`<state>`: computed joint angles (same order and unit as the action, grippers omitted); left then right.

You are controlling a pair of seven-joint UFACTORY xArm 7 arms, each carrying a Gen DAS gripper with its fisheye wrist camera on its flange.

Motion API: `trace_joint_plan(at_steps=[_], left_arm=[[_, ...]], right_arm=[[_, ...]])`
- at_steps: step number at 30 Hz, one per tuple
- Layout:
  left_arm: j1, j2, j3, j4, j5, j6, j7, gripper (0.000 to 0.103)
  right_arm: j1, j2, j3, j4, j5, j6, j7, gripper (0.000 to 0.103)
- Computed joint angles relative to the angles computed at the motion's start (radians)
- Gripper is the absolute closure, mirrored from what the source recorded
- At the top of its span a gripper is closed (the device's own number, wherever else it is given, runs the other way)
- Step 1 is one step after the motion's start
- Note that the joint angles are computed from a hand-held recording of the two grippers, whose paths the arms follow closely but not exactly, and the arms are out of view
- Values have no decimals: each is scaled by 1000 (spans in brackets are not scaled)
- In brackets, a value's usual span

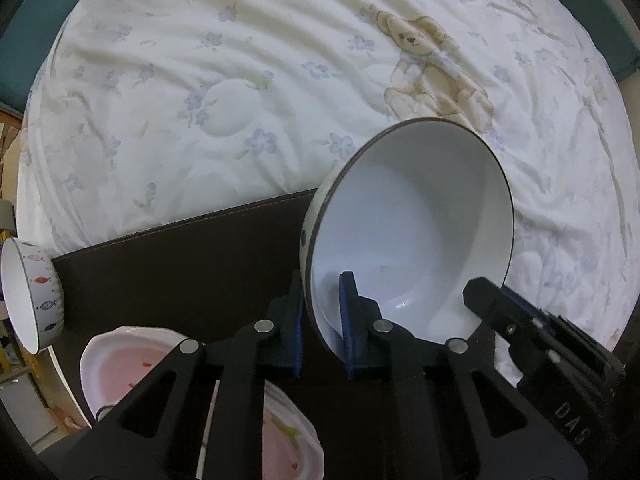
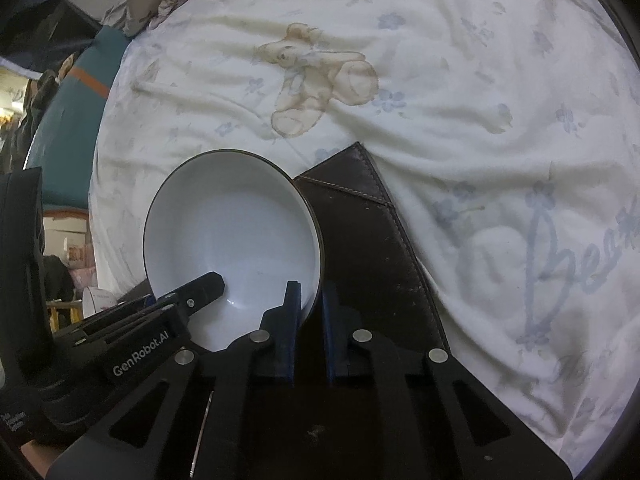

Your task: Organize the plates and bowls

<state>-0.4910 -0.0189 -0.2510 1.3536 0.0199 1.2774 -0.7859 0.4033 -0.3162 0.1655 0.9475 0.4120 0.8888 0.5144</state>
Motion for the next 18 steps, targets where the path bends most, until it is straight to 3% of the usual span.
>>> trace_joint_plan(at_steps=[9,18], left_arm=[[-2,-80,-17,52,79,62,-12,88],[25,-205,-36,8,74,68,1,88]], right_arm=[[12,-43,-9,9,33,-33,-29,92],[42,-110,-4,17,72,-63,-56,92]])
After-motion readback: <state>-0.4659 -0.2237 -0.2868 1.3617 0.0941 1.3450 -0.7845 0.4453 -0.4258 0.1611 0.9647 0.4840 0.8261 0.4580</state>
